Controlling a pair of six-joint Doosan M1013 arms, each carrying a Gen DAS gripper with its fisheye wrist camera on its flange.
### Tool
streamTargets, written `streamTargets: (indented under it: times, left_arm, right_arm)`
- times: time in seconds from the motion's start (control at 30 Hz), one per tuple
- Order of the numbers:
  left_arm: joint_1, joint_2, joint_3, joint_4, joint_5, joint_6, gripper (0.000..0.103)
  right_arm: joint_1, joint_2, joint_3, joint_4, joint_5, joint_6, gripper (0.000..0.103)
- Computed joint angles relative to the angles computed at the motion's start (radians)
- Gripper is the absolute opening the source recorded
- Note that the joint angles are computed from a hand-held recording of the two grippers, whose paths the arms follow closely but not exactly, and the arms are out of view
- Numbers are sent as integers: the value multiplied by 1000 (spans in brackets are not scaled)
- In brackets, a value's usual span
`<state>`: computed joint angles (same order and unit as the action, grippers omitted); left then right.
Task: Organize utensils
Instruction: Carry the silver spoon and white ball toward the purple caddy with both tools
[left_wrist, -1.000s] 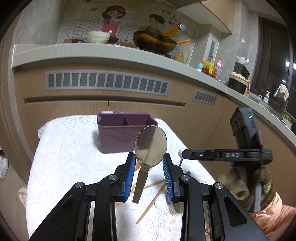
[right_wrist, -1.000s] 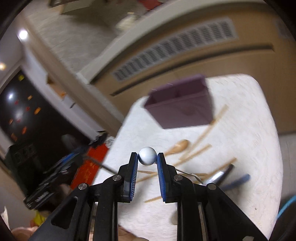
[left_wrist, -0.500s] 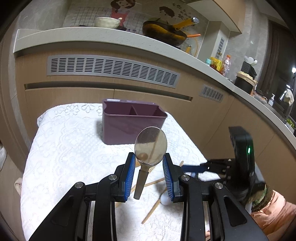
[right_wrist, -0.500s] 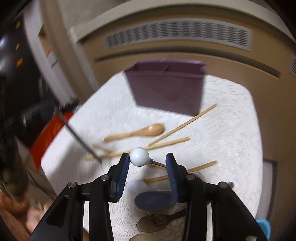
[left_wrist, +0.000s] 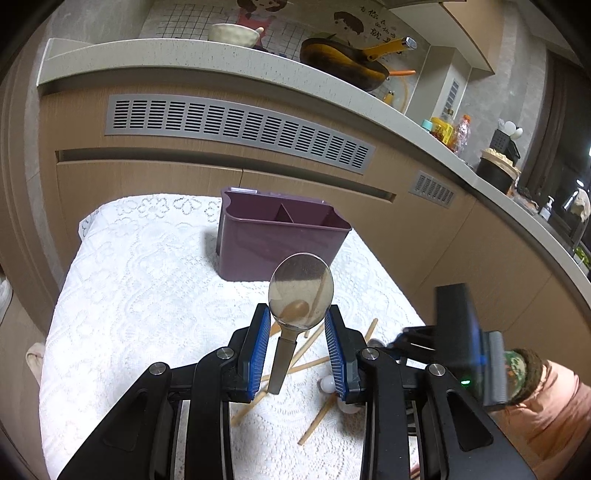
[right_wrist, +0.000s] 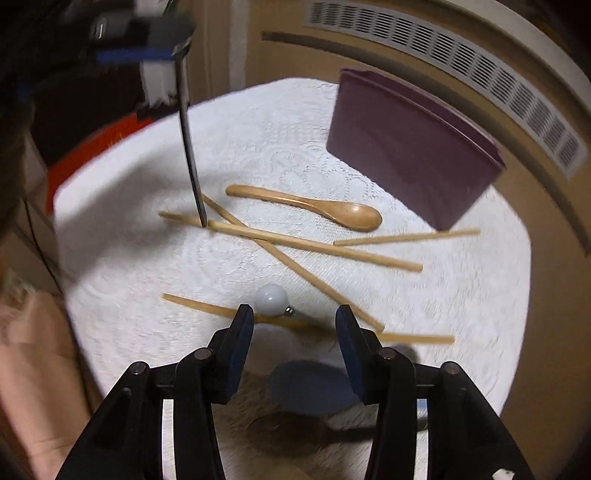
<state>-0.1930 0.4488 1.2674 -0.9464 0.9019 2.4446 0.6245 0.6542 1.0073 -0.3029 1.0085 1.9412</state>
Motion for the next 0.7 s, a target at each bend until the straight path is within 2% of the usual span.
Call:
streamTargets:
  times: [0.13, 0.17, 0.2, 0.27, 0.33, 0.47, 0.6, 0.7]
  left_arm:
    - [0, 1, -4, 14, -5, -14, 31]
    - [0, 1, -5, 18, -7, -18, 31]
    - [-1, 1, -5, 23, -10, -20, 31]
    - [-2, 0, -5, 31, -16, -23, 31]
    - [-3, -1, -5, 37, -20, -26, 31]
    - [-8, -3, -8, 28, -29, -21, 31]
    - [-18, -8, -19, 13, -34, 1, 31]
    - [-26, -10, -43, -2, -33, 25, 31]
  right_arm:
    - [-22, 28, -32, 79, 0, -47, 42]
    - [-28, 36, -43, 106, 11, -50, 37]
    - [-31, 36, -42, 119, 2, -44, 26]
    - [-25, 31, -37, 95, -7, -12, 22]
    - [-22, 8, -11, 80, -49, 36, 21]
    - [-44, -80, 74, 130, -222, 155, 21]
    - [-76, -163, 146, 232, -420, 199, 21]
    - [-91, -187, 150, 277, -499, 209, 21]
